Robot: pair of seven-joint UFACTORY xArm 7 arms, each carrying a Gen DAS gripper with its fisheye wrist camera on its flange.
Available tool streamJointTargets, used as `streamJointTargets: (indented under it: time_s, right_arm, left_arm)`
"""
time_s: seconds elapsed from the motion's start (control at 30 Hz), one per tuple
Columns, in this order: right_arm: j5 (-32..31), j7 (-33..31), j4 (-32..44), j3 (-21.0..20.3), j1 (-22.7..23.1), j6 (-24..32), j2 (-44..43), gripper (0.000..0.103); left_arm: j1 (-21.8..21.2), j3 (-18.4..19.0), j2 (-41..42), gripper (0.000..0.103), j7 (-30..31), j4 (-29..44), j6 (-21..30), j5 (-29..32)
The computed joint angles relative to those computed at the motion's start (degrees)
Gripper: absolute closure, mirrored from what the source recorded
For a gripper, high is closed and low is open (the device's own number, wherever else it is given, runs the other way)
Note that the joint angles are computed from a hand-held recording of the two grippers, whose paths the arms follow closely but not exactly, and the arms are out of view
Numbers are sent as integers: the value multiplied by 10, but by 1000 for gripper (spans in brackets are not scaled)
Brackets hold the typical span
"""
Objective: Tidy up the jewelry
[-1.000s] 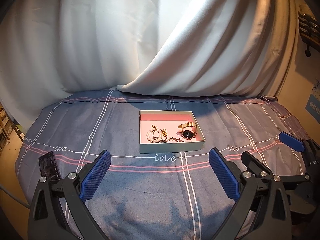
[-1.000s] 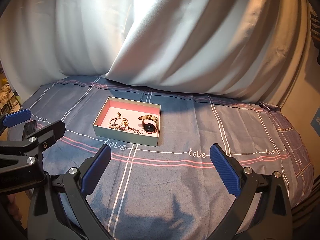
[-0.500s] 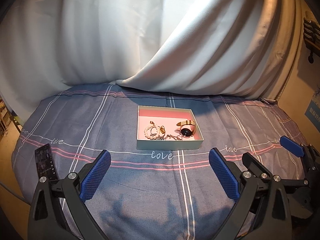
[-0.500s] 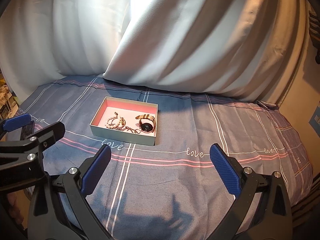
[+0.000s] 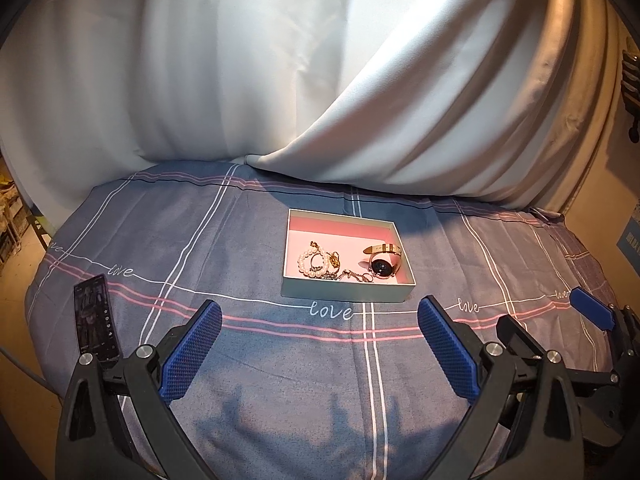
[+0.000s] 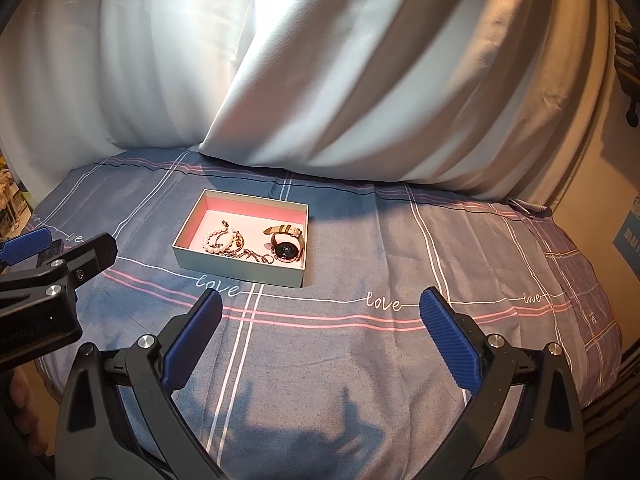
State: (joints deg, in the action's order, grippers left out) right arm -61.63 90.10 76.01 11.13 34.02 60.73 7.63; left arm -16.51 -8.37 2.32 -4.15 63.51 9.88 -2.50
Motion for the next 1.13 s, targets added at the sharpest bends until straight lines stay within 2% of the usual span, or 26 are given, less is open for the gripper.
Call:
streamJointTargets:
  time_s: [0.1, 0.3, 0.4, 0.47, 0.63, 0.8, 0.83, 0.87, 0.9, 0.93, 1.07, 1.13]
  right_arm:
    - [1, -2, 2, 1, 2, 9, 2, 6]
    - [6, -3, 0, -1, 1, 7, 3, 6]
    - [10, -4, -2, -2, -2, 1, 3, 6]
    - [12, -8, -1, -2, -2, -3, 5, 6]
    - [11, -9, 1, -3, 1, 0, 7, 6]
    - [9, -6, -3, -3, 0, -7, 4, 6]
    - [9, -9, -3, -3, 0, -7, 4, 6]
    - [10, -10, -2, -3, 0, -8, 4, 6]
    - [10, -11, -2, -3, 0, -8, 5, 6]
    - [12, -14, -1, -3, 0, -9, 6, 6]
    - [14, -16, 1, -4, 0, -11, 8, 6]
    - [15, -17, 1, -4, 0, -12, 9, 6]
  left_arm:
    - [-6, 11, 1, 6, -65, 7, 26, 87]
    - [-4, 11, 5, 6, -85, 10, 28, 120]
    - [-1, 4, 7, 6, -53, 8, 18, 82]
    - [2, -4, 8, 6, -10, 6, 5, 34]
    - [5, -17, 14, 6, 75, 17, 13, -58]
    - [1, -9, 15, 6, 50, 17, 16, -67]
    - [-10, 3, 17, 6, 38, 19, 21, -53]
    - [0, -9, 16, 6, 48, 18, 20, -62]
    - [7, -15, 16, 6, 36, 17, 22, -51]
    - [-8, 2, 16, 6, 2, 18, 25, -17]
    - [-16, 16, 14, 6, -77, 16, 27, 84]
    - [-13, 13, 14, 6, -82, 17, 30, 87]
